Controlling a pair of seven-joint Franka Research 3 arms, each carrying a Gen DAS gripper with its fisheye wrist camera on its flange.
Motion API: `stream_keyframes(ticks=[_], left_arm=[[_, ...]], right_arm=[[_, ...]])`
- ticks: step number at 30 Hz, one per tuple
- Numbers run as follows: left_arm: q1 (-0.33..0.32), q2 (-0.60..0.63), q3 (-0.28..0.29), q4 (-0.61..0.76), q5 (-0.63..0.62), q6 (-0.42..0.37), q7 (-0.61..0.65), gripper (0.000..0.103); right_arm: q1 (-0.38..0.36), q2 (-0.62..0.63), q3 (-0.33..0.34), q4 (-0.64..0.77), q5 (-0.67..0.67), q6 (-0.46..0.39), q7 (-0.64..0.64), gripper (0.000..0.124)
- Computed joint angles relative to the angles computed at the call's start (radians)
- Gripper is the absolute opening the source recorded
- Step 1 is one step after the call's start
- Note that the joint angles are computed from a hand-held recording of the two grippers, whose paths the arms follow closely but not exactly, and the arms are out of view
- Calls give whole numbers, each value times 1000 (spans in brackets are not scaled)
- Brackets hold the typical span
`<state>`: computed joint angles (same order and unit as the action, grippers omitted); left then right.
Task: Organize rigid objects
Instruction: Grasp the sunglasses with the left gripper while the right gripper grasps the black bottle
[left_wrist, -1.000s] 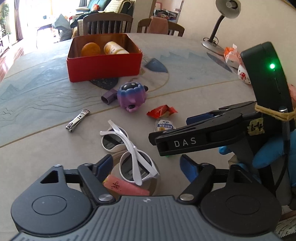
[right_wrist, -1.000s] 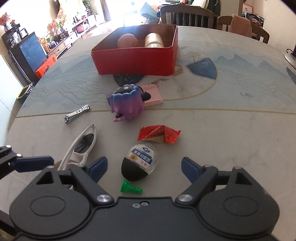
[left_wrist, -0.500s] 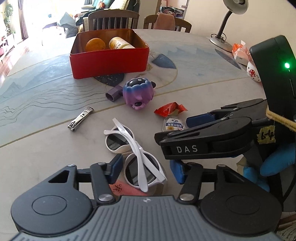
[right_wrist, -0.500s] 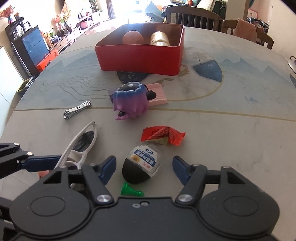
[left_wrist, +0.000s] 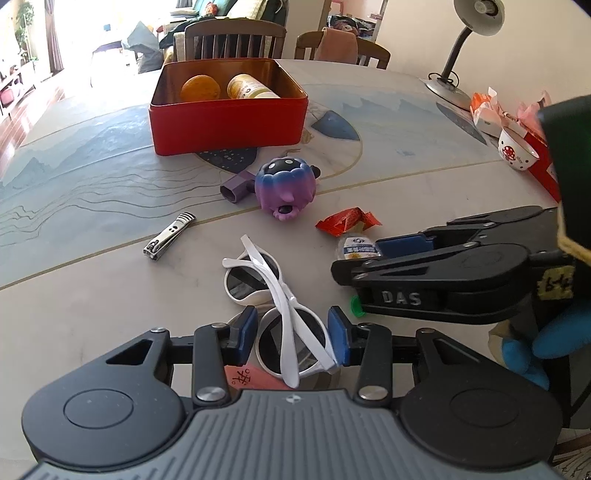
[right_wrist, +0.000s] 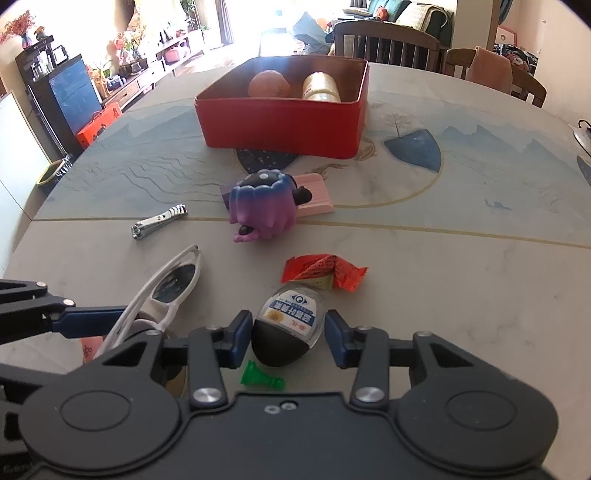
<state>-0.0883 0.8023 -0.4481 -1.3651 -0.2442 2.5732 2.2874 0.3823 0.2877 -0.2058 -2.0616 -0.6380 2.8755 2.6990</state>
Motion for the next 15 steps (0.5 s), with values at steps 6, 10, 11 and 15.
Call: stream_keyframes(ticks=[6, 10, 11, 15], left_arm=[[11, -3, -8, 9, -18, -12, -6, 26], [2, 4, 6, 39, -21, -46, -29, 24], [1, 3, 8, 40, -20, -43, -30, 24], [4, 1, 6, 49, -30, -34, -41, 24]], right_arm=[[-5, -45, 0, -28, -30, 13, 17, 42], [-22, -75, 14, -40, -66, 7, 33, 42], [-26, -82, 18, -42, -79, 5, 39, 42], [-53, -108, 40, -48, -115, 3, 51, 42]])
